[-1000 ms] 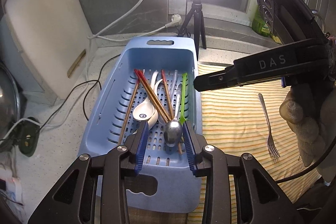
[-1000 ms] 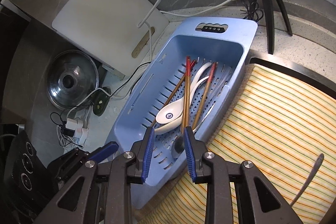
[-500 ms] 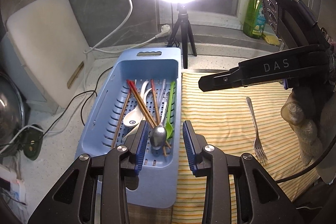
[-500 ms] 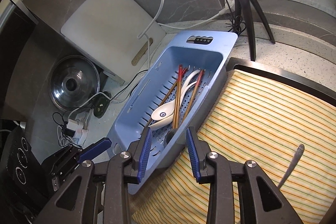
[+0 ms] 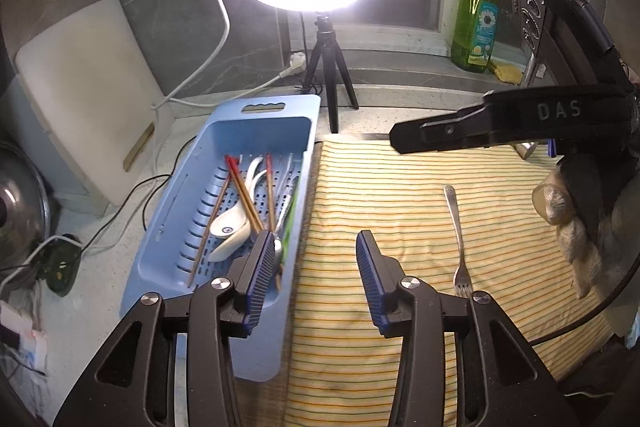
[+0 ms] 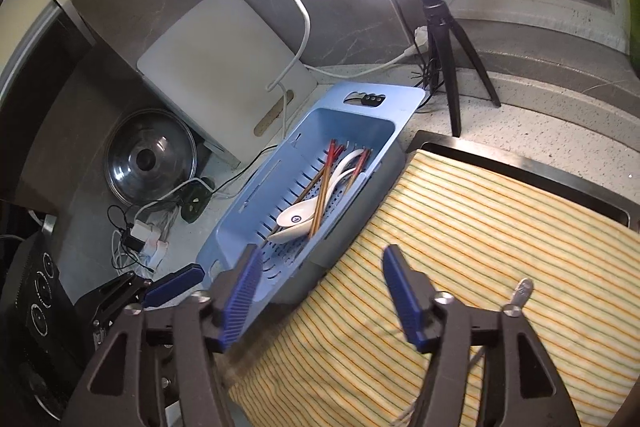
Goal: Organize utensils
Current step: 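Move both grippers back to the steel fork on the towel, then close the right gripper on the steel fork handle while the left closes on its tines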
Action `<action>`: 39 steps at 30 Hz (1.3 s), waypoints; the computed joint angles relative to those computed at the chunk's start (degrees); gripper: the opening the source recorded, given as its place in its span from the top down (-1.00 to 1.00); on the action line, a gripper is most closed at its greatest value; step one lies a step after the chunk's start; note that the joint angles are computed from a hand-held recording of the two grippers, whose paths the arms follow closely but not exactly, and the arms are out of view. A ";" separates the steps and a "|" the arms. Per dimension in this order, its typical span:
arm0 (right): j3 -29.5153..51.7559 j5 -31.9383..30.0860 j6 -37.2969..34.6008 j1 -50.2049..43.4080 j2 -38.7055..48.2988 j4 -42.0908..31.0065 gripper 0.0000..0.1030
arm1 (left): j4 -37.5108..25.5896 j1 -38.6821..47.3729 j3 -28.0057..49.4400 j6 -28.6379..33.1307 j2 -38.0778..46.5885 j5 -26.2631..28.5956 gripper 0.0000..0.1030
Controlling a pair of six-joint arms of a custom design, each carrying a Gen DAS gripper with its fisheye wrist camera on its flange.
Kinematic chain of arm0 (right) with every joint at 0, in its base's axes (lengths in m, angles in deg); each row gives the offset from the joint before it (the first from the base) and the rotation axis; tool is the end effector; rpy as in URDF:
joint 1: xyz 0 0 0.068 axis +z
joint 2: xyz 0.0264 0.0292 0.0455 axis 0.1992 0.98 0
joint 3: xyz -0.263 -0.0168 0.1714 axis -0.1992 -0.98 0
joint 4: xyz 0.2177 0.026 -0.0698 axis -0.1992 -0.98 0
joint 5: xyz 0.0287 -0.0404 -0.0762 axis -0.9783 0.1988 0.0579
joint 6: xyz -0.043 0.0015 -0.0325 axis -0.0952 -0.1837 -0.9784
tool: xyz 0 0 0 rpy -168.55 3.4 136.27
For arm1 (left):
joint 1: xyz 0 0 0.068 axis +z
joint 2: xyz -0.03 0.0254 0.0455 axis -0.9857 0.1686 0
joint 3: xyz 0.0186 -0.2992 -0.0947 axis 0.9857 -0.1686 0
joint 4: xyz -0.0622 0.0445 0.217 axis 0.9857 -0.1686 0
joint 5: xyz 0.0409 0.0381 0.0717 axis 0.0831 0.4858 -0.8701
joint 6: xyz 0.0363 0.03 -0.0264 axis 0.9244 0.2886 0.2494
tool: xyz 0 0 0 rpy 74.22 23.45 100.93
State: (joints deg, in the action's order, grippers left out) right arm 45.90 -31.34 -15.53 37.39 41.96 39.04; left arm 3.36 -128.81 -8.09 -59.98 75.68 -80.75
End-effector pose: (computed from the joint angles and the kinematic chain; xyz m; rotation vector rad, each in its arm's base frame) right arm 0.1985 0.1098 0.2730 -0.3461 2.5031 0.7459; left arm 0.1044 -0.0986 0.2799 0.4269 2.3441 -0.1108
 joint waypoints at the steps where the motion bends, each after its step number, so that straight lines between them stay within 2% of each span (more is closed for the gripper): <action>1: -0.36 -0.30 -1.00 -1.35 -0.80 -0.55 -0.37 | 0.20 -1.58 -0.17 -1.28 0.47 -0.72 0.20; 5: -0.51 -3.05 -7.51 -8.92 -2.53 -5.29 -0.37 | 1.60 -7.15 -1.29 -5.74 3.34 -2.29 0.03; 14: -1.79 -9.81 -19.86 -25.44 -0.58 -13.25 -0.37 | 8.46 -16.89 -4.73 -12.00 10.74 0.18 0.02; 20: -5.64 -14.47 -23.29 -30.84 4.21 -13.27 -0.36 | 13.67 -21.56 -6.96 -14.63 14.59 2.70 0.03; 28: -10.80 -18.02 -23.11 -31.13 13.15 -8.98 0.13 | 21.09 -20.93 -8.96 -13.31 20.25 7.79 0.03; 30: -11.69 -18.13 -22.64 -30.70 14.76 -7.50 0.23 | 23.10 -20.84 -9.59 -13.09 21.71 8.71 0.08; 39: -12.96 -19.07 -22.16 -30.97 18.02 -5.14 0.43 | 29.25 -16.43 -11.96 -11.15 24.71 13.58 0.25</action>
State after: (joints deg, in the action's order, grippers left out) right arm 32.94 -50.41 -37.69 6.42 59.98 33.90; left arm 32.61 -145.24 -20.05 -71.13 100.38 -67.17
